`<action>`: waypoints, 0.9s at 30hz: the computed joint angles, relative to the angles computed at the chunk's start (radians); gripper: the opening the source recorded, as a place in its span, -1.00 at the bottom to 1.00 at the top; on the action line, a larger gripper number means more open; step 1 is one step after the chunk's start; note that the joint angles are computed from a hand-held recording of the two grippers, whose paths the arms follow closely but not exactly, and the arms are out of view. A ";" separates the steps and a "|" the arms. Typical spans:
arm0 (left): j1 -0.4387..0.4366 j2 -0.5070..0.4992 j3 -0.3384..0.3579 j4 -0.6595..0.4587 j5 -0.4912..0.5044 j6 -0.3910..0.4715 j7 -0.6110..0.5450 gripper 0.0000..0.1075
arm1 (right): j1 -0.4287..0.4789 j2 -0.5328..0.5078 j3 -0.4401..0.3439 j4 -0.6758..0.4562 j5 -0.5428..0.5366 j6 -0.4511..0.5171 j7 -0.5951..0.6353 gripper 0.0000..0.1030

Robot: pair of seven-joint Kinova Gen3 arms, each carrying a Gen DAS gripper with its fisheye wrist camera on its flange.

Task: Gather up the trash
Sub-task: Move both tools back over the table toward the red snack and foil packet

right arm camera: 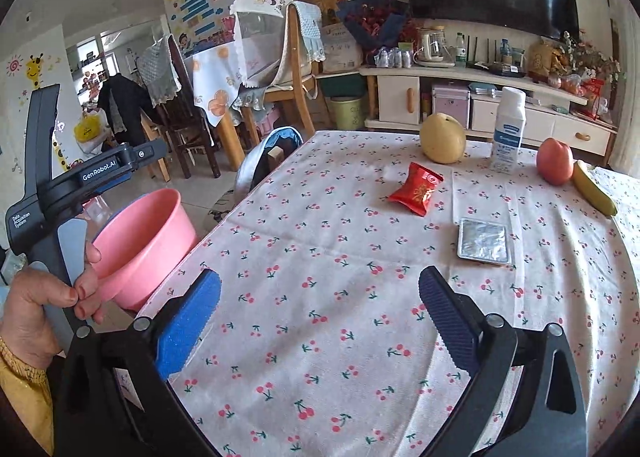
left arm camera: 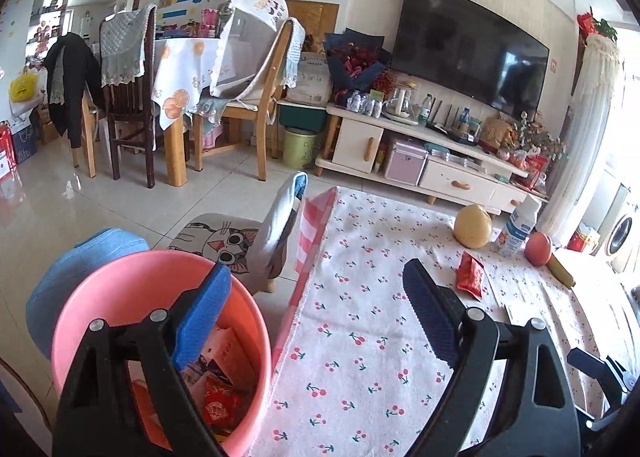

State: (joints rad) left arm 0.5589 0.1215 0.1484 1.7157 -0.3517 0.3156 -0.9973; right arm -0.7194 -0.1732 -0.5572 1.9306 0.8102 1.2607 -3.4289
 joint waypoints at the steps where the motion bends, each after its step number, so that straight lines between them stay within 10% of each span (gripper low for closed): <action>1: -0.001 0.001 0.012 -0.002 0.013 0.006 -0.014 0.64 | -0.002 -0.014 -0.001 0.013 -0.006 0.000 -0.007 0.91; 11: 0.087 0.050 0.050 -0.046 0.009 0.038 -0.055 0.64 | 0.086 -0.165 -0.024 0.123 -0.117 -0.057 0.039 0.91; 27: 0.237 0.232 0.044 -0.257 0.052 0.151 -0.181 0.64 | 0.224 -0.358 0.248 0.222 -0.315 -0.201 0.328 0.91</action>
